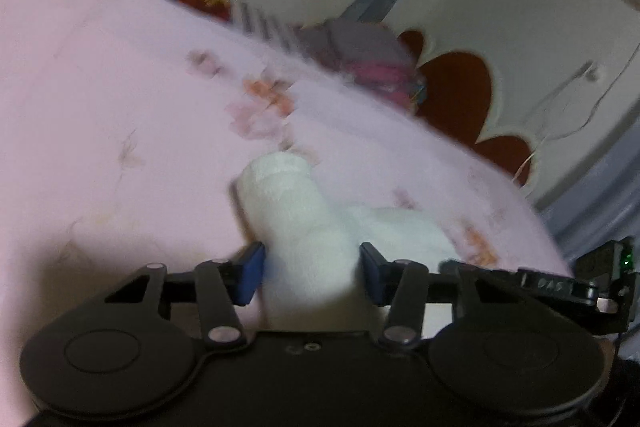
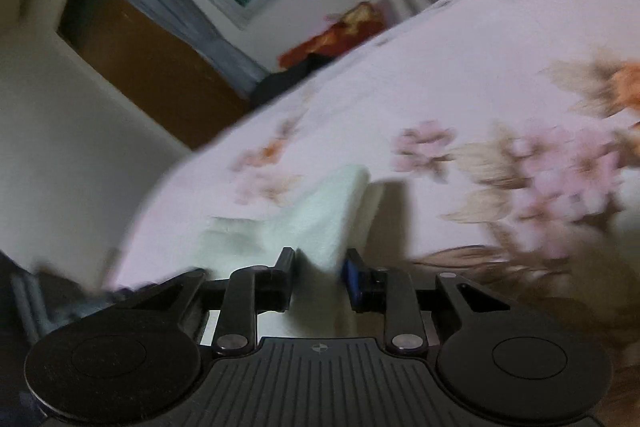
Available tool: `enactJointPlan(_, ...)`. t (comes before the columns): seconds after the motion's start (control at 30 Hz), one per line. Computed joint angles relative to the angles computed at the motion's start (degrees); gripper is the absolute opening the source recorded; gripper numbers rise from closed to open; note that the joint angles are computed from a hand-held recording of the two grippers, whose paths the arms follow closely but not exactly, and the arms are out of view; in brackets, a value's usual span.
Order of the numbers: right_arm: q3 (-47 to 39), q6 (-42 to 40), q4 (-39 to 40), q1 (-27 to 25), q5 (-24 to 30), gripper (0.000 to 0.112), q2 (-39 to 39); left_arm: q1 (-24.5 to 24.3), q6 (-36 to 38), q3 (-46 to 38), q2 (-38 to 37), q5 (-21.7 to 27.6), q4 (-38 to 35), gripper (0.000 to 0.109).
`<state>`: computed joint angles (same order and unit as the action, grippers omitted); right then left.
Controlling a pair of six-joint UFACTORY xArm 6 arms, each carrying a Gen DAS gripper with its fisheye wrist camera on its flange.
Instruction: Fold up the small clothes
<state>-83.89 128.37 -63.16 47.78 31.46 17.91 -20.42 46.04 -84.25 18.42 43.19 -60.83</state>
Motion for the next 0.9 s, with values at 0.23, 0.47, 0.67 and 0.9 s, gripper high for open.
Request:
enactJointPlan(0.23,-2.61,-11.94,10.16,0.44,5.26,0.027,1.1,-1.22,-3.87,-1.84,-0.49,-1.96,10.85,0.073)
enactJointPlan(0.47,-10.34,-27.29,14.12,4.7,12.94,0.026,2.17,-1.51,8.51,13.36,-16.55,-7.72,6.58,0.043)
enactJointPlan(0.67,-22.5,-45.1,23.29,6.85,18.24,0.026,10.94,-4.68,9.63,18.33,-19.35,-6.55,7.61,0.041)
enactJointPlan(0.9,-22.17,-40.37,22.04,8.74,23.59,0.026,10.69,-3.28,9.44,20.78,-23.05,-4.7,5.23,0.04)
